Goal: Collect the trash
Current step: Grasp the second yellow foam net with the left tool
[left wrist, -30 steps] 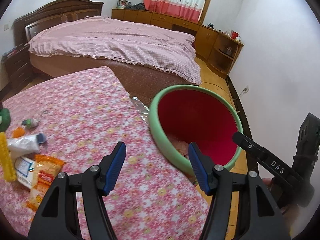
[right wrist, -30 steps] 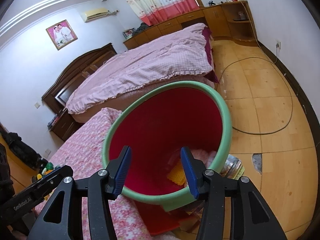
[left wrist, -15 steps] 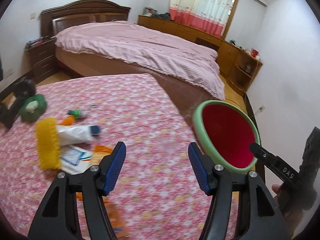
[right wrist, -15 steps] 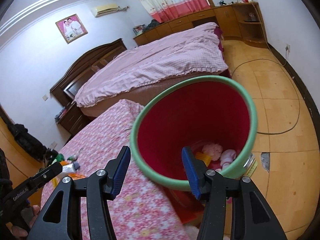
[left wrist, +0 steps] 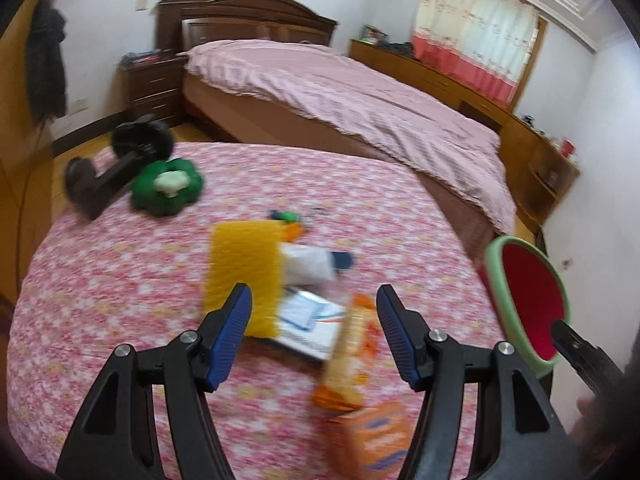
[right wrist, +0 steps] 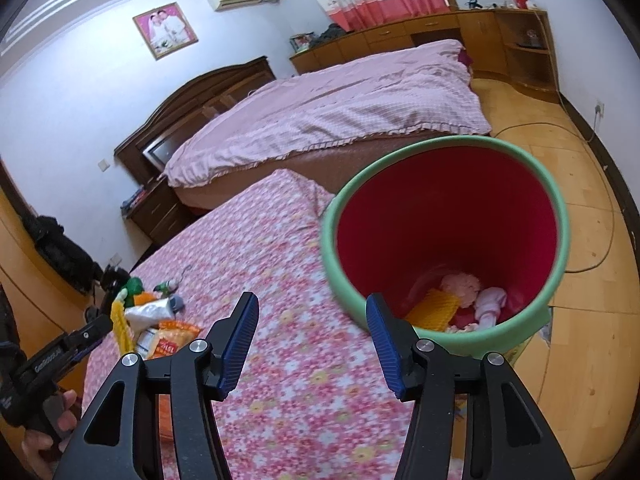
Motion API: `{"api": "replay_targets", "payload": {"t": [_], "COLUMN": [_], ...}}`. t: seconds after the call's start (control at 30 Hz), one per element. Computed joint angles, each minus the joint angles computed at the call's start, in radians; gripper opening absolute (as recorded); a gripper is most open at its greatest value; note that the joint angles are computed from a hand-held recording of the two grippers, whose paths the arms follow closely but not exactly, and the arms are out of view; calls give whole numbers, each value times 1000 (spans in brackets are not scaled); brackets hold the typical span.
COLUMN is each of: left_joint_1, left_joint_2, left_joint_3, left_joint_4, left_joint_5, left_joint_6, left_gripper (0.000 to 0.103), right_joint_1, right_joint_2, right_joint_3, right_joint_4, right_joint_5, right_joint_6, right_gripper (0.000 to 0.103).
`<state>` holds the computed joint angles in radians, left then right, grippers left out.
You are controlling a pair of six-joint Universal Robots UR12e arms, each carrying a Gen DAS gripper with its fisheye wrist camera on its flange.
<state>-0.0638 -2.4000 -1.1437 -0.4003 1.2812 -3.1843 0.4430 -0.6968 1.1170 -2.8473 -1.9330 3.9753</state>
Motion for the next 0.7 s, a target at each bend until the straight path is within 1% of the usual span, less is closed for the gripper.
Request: {"api": "replay_targets", "payload": {"t": [0.1, 0.33, 0.6, 0.63, 0.7], "left_joint_1": [4, 16, 18, 19, 19], "left_joint_2": [-19, -51, -76, -78, -81], "left_joint_3": [21, 60, 87, 89, 91], "left_joint_4": [-20, -73, -96, -99, -100], "left_joint_5": [35, 38, 45, 44, 40], "left_joint_6": [-21, -63, -76, -74, -71], "left_gripper": [65, 65, 65, 64, 56], "right_joint_1": [3, 5, 4, 4, 4], "right_joint_2": [9, 31, 51, 54, 61], "right_joint_3": [-15, -57, -92, -98, -109], "right_joint_4": [11, 61, 99, 104, 112], "right_joint_5": [9, 23, 51, 56, 65], "right_joint_6": [-9, -15, -18, -20, -24], "right_gripper": [58, 58, 58, 58, 58]}}
